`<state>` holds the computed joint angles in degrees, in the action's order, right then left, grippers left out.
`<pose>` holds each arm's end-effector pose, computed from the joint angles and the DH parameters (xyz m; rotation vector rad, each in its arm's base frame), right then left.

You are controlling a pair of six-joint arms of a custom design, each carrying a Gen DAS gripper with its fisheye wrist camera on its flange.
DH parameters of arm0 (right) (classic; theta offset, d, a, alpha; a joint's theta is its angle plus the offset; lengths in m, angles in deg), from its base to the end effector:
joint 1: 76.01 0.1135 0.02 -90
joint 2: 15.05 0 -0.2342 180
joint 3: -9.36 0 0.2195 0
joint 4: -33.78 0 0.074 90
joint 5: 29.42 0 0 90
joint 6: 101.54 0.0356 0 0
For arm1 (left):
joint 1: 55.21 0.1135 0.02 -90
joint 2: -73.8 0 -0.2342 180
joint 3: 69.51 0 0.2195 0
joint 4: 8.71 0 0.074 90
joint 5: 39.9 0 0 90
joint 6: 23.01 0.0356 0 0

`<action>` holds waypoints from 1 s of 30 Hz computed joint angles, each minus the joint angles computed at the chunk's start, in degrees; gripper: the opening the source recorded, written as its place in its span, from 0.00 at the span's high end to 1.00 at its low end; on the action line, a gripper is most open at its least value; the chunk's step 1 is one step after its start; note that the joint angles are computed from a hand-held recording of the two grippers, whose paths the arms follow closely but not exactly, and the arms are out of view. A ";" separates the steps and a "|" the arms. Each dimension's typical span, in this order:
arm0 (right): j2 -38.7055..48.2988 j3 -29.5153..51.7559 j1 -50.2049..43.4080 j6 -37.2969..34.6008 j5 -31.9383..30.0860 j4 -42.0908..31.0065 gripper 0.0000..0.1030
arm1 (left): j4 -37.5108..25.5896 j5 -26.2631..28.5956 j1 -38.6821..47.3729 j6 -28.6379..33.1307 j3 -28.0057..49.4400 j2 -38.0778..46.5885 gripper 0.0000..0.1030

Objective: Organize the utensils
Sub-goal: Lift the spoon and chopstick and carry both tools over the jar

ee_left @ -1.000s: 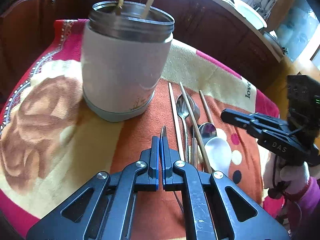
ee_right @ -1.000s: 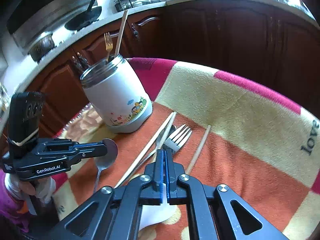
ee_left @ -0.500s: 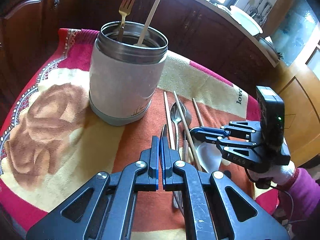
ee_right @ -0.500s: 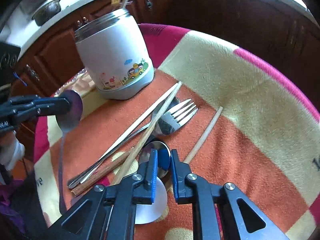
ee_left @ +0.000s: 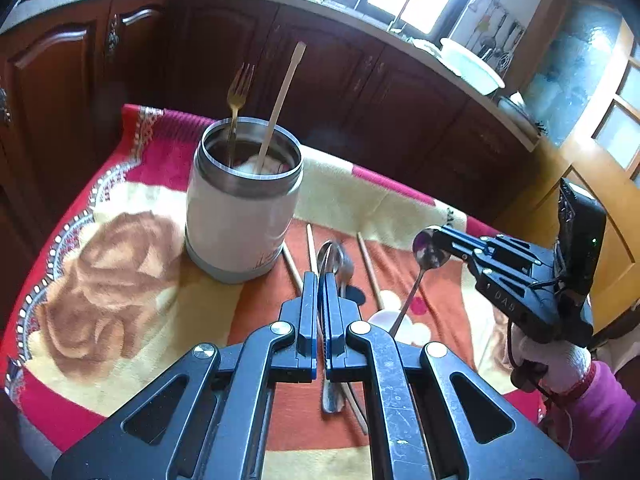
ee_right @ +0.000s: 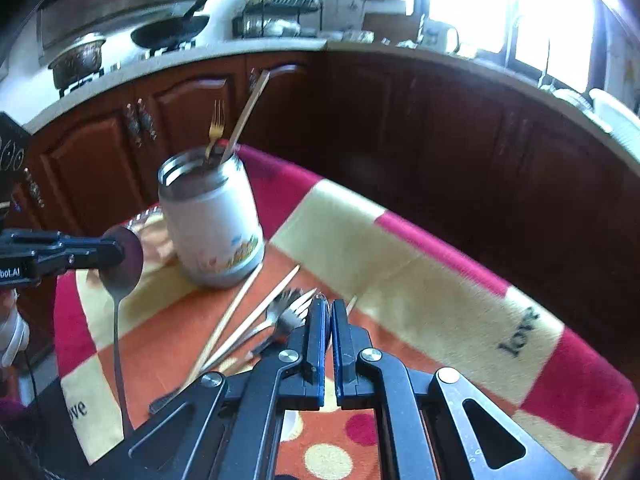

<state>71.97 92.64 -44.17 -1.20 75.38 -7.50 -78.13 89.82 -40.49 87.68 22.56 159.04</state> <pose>0.2626 0.1524 0.2564 -0.3104 2.3039 0.0645 0.2623 0.0454 0.2830 0.3375 2.3960 -0.6506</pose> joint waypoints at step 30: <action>29.84 62.31 6.18 -4.60 13.97 -16.54 0.98 | 13.72 -13.46 -1.17 -12.03 38.05 17.89 0.99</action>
